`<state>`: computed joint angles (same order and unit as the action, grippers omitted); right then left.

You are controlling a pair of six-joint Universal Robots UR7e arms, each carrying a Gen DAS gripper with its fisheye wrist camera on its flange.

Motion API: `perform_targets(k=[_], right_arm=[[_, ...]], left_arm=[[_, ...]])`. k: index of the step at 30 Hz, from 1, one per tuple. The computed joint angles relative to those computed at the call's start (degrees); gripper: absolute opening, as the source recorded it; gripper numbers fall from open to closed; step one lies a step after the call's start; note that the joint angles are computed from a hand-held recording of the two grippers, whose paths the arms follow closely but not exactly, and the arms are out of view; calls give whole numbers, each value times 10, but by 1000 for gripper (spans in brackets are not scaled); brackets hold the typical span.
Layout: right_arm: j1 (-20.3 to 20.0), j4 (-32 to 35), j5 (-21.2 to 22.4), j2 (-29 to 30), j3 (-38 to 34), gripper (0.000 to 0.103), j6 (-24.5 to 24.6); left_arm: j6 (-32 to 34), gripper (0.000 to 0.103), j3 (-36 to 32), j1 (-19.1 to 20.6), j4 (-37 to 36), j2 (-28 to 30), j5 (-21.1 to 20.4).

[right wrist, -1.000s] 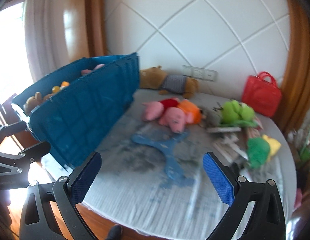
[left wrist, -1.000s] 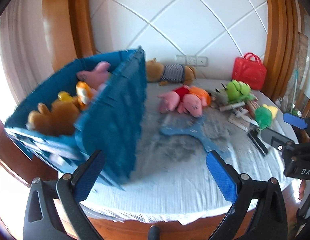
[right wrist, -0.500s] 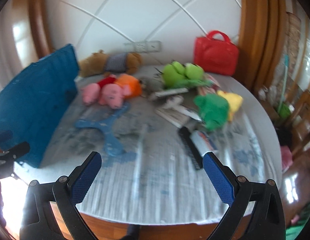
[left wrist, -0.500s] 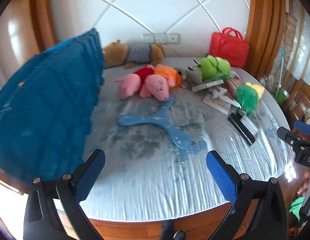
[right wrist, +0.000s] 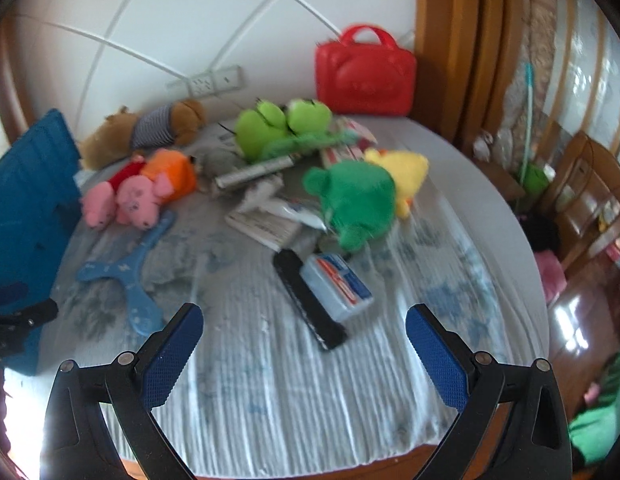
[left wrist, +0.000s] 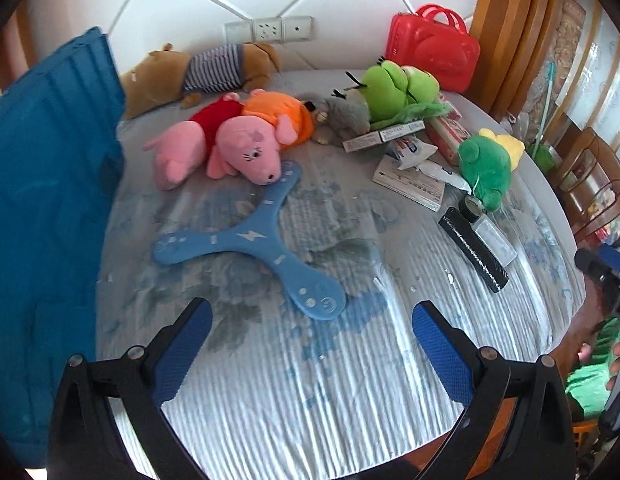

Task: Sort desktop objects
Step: 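Withdraw both tools from the crate back over the bed, then close the right tool on the blue floss pick box while the left tool closes on the black roll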

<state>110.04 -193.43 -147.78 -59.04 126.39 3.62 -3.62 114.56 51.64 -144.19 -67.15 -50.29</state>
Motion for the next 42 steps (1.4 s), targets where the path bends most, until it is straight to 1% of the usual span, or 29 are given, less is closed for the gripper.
perform_targets(k=[2,4,6,9,11,14,16,18,21,22,25,27,28,29,30,31,33,35,39,42], right_arm=[[-15,36,0,-11,1,103,16],[-30,50,4,-18,0,103,12],[-47,46,21,-23,0,103,-4],[-79,41,66,-33,2,103,-49],[-106,48,103,-43,2,103,-82],[-157,83,181,-69,-1,103,-139],[-197,127,250,-93,-9,103,-179],[-231,170,304,-107,-21,103,-213],[-270,240,358,-109,-49,102,-246],[-277,259,369,-106,-58,102,-253],[-290,296,388,-86,-86,102,-282],[-294,312,395,-69,-104,101,-292],[-296,317,398,-60,-114,95,-296],[-298,323,398,-52,-123,82,-298],[-300,333,399,-43,-131,75,-299],[-303,345,402,-35,-140,64,-299],[-306,351,413,-33,-144,62,-300],[-299,333,393,-34,-139,62,-308],[-306,330,394,-67,-124,62,-310],[-315,309,376,-92,-114,62,-314]], left_arm=[[-1,102,-10,0,2,16,-1],[-5,102,-16,-4,2,31,-1],[-16,102,-22,-8,2,47,5],[-40,102,-26,-19,-1,71,14],[-70,102,-29,-27,-4,91,21],[-134,102,-37,-41,0,124,39],[-201,102,-45,-52,18,148,52],[-243,102,-51,-59,32,165,61],[-311,102,-67,-63,67,195,70],[-331,102,-72,-64,79,203,73],[-375,102,-83,-66,109,219,83],[-388,102,-89,-64,120,227,87],[-394,102,-92,-63,126,231,89],[-397,102,-94,-62,127,236,91],[-398,102,-94,-61,126,238,92],[-400,102,-95,-60,123,242,91],[-402,102,-97,-58,119,248,86],[-397,102,-104,-59,113,259,77],[-380,102,-127,-67,91,286,58],[-370,102,-149,-72,79,310,47]])
